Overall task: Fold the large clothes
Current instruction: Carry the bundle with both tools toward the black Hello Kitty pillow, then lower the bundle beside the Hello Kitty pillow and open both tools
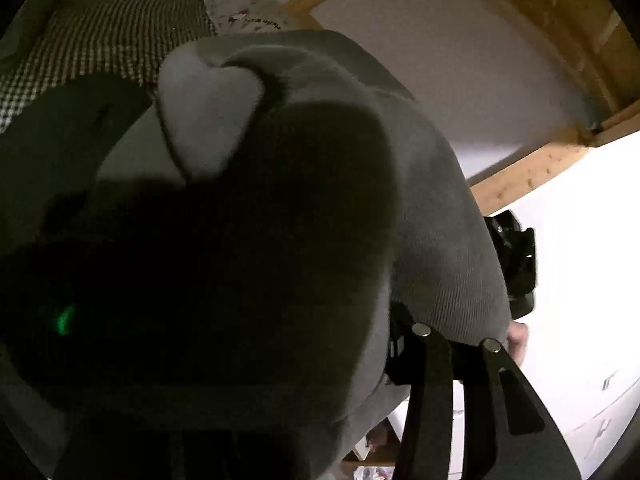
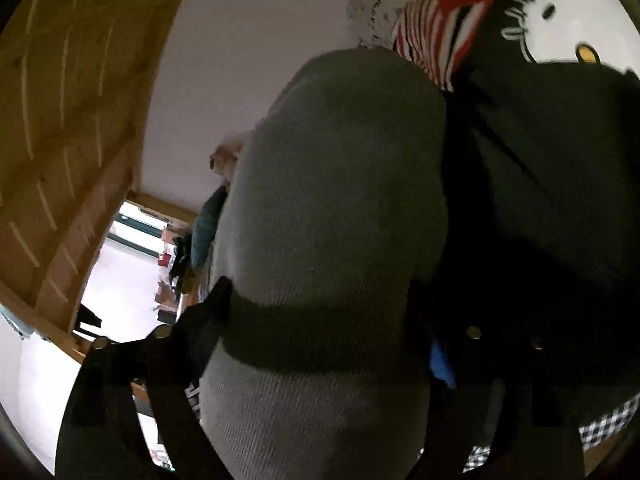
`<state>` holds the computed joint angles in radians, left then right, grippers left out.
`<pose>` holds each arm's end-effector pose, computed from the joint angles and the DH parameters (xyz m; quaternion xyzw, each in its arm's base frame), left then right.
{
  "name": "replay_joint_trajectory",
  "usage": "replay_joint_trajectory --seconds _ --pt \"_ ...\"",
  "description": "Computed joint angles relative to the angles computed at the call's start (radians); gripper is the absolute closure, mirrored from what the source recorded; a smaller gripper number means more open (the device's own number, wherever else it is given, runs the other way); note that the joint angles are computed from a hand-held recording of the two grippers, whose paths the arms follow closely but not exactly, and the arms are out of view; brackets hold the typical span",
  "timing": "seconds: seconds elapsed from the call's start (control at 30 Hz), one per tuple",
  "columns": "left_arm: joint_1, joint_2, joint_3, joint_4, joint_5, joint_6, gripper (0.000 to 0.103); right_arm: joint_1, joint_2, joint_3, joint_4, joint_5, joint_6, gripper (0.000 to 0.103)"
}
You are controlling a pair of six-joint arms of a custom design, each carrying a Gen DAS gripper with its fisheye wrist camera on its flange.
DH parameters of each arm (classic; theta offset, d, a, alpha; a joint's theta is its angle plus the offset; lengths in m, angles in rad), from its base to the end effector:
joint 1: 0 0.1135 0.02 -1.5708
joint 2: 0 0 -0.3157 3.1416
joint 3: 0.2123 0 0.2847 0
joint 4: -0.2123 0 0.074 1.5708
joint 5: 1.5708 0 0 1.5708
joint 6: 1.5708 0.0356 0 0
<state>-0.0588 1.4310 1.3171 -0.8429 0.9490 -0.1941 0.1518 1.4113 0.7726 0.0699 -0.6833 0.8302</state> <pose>0.3117 -0.0473 0.3767 0.0804 0.8553 -0.4660 0.2117 0.3077 0.0698 0.2527 0.1232 0.8329 0.4725 0.2605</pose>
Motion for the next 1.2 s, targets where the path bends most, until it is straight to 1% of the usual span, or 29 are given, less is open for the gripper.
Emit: replay_joint_trajectory --seconds 0.1,0.17,0.2,0.27,0.3,0.33,0.37,0.4,0.47,0.5,0.53,0.57,0.6,0.63,0.67,0.7,0.77,0.8,0.83,0.87,0.9,0.93,0.97,1.0,1.03,1.07,1.1,1.13,1.2 --pt "0.018 0.01 -0.054 0.04 0.057 -0.006 0.051 0.002 0.037 -0.026 0.073 -0.018 0.019 0.004" --pt "0.035 0.024 -0.047 0.011 0.083 0.005 0.051 -0.001 0.058 -0.026 0.101 -0.033 0.029 0.003" --pt "0.044 0.031 -0.027 -0.031 0.089 0.022 0.05 -0.007 0.065 -0.021 0.114 -0.05 0.055 0.003" --pt "0.062 0.045 0.051 -0.169 0.071 0.093 0.049 0.018 0.044 -0.009 0.099 -0.008 0.125 0.003" --pt "0.06 0.046 0.083 -0.216 0.058 0.118 0.049 0.01 0.009 0.009 0.037 0.03 0.129 0.003" --pt "0.07 0.046 0.123 -0.289 0.035 0.176 0.045 -0.005 -0.035 0.028 -0.04 0.071 0.101 0.003" --pt "0.087 0.038 0.147 -0.331 0.01 0.221 0.035 -0.017 -0.074 0.044 -0.099 0.102 0.071 0.003" --pt "0.102 0.022 0.186 -0.376 -0.04 0.277 0.032 -0.025 -0.135 0.083 -0.206 0.172 0.017 0.003" --pt "0.126 -0.016 0.269 -0.432 -0.176 0.38 0.008 0.005 -0.191 0.189 -0.418 0.306 -0.091 0.003" --pt "0.122 -0.022 0.306 -0.436 -0.228 0.403 0.006 0.033 -0.196 0.239 -0.504 0.368 -0.138 0.003" --pt "0.115 -0.028 0.359 -0.443 -0.28 0.422 0.006 0.099 -0.176 0.332 -0.649 0.476 -0.203 0.003" --pt "0.087 -0.031 0.422 -0.428 -0.352 0.414 0.006 0.162 -0.146 0.402 -0.747 0.55 -0.243 0.003" --pt "0.064 -0.037 0.459 -0.415 -0.401 0.413 0.006 0.205 -0.125 0.437 -0.8 0.593 -0.274 0.003" --pt "0.014 -0.03 0.518 -0.393 -0.458 0.403 0.006 0.285 -0.074 0.502 -0.873 0.679 -0.307 0.003" --pt "-0.009 -0.017 0.554 -0.4 -0.483 0.411 0.006 0.338 -0.03 0.548 -0.919 0.734 -0.325 0.003" --pt "-0.082 0.037 0.64 -0.41 -0.548 0.396 0.006 0.374 0.014 0.585 -0.953 0.769 -0.34 0.003" --pt "-0.17 0.149 0.79 -0.454 -0.624 0.353 0.006 0.411 0.104 0.664 -1.028 0.807 -0.358 0.003" --pt "-0.189 0.174 0.807 -0.479 -0.64 0.353 0.006 0.425 0.155 0.695 -1.065 0.805 -0.362 0.004" --pt "-0.21 0.241 0.847 -0.528 -0.66 0.356 0.006 0.425 0.177 0.699 -1.066 0.785 -0.362 0.004" --pt "-0.236 0.333 0.914 -0.62 -0.678 0.361 0.006 0.407 0.185 0.69 -1.053 0.735 -0.369 0.004" --pt "-0.241 0.395 0.979 -0.67 -0.673 0.371 0.006 0.392 0.182 0.67 -1.034 0.694 -0.374 0.004" --pt "-0.243 0.434 0.993 -0.715 -0.653 0.384 0.006 0.387 0.185 0.661 -1.029 0.677 -0.377 0.004" --pt "-0.235 0.438 0.974 -0.711 -0.622 0.38 0.006 0.389 0.194 0.642 -1.025 0.678 -0.391 0.003" --pt "-0.214 0.43 0.919 -0.698 -0.566 0.382 0.006 0.391 0.199 0.628 -1.019 0.674 -0.396 0.003" --pt "-0.2 0.423 0.874 -0.685 -0.532 0.387 0.005 0.387 0.199 0.593 -0.99 0.648 -0.403 0.003" --pt "-0.193 0.415 0.835 -0.657 -0.513 0.393 0.004 0.382 0.198 0.557 -0.955 0.621 -0.413 0.002" --pt "-0.185 0.377 0.746 -0.6 -0.503 0.404 0.004 0.378 0.199 0.538 -0.932 0.604 -0.413 0.002" --pt "-0.18 0.353 0.69 -0.556 -0.499 0.406 0.004 0.373 0.202 0.51 -0.896 0.587 -0.411 0.002" --pt "-0.175 0.321 0.601 -0.477 -0.497 0.397 0.004 0.375 0.212 0.489 -0.852 0.585 -0.404 0.002"
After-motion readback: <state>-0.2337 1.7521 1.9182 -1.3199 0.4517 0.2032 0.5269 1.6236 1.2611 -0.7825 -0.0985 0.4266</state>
